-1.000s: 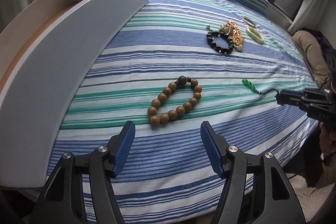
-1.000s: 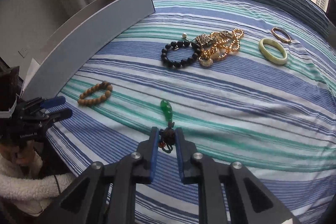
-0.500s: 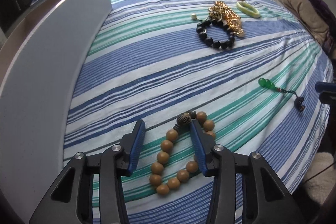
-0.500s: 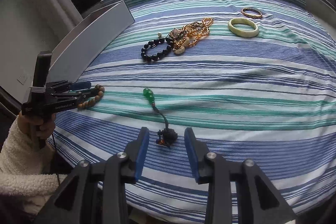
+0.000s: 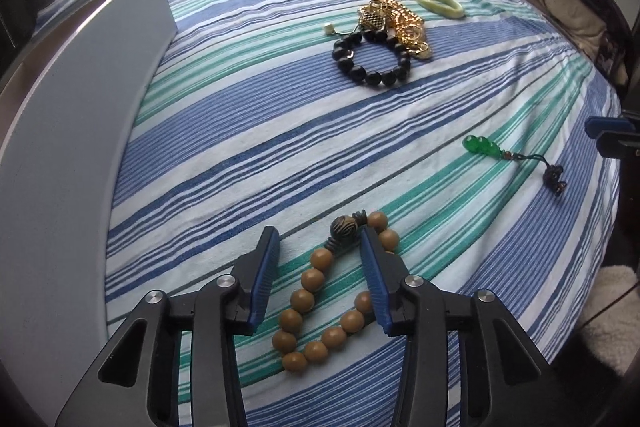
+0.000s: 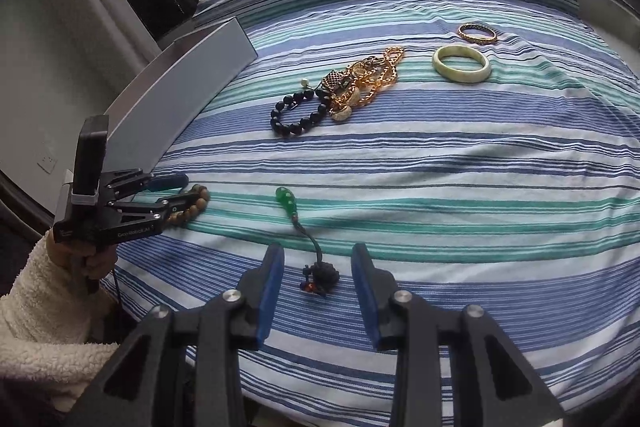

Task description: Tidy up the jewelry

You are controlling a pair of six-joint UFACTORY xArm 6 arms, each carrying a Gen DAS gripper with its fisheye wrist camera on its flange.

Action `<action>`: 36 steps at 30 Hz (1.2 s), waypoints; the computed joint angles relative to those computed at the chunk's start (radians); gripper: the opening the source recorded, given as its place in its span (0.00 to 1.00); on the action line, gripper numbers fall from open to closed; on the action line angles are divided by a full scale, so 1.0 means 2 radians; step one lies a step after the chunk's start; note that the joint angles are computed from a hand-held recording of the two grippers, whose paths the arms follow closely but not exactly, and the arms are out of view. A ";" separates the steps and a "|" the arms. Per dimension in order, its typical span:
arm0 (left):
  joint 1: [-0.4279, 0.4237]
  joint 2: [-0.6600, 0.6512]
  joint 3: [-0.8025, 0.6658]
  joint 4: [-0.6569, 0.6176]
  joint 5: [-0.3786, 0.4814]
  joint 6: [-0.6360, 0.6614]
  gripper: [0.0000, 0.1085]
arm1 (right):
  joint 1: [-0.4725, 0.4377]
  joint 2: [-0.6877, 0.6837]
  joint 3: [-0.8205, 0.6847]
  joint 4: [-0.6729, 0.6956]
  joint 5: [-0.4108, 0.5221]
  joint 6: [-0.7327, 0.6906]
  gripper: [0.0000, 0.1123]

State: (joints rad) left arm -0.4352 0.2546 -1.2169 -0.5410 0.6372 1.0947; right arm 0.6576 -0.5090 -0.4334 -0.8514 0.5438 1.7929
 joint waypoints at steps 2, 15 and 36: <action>-0.003 -0.006 0.006 -0.009 0.006 0.020 0.10 | -0.003 0.000 0.001 0.006 -0.002 -0.009 0.32; 0.021 -0.088 0.059 -0.090 0.016 -0.019 0.08 | -0.044 0.150 -0.083 0.106 -0.026 -0.261 0.30; 0.162 -0.094 -0.095 -0.029 0.052 -0.224 0.08 | -0.040 0.290 -0.425 0.226 -0.062 -0.488 0.02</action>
State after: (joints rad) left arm -0.1110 0.0664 -1.4061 -0.5981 0.7421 0.6464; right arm 0.5768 0.0702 -1.2834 -0.3988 0.4204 0.8176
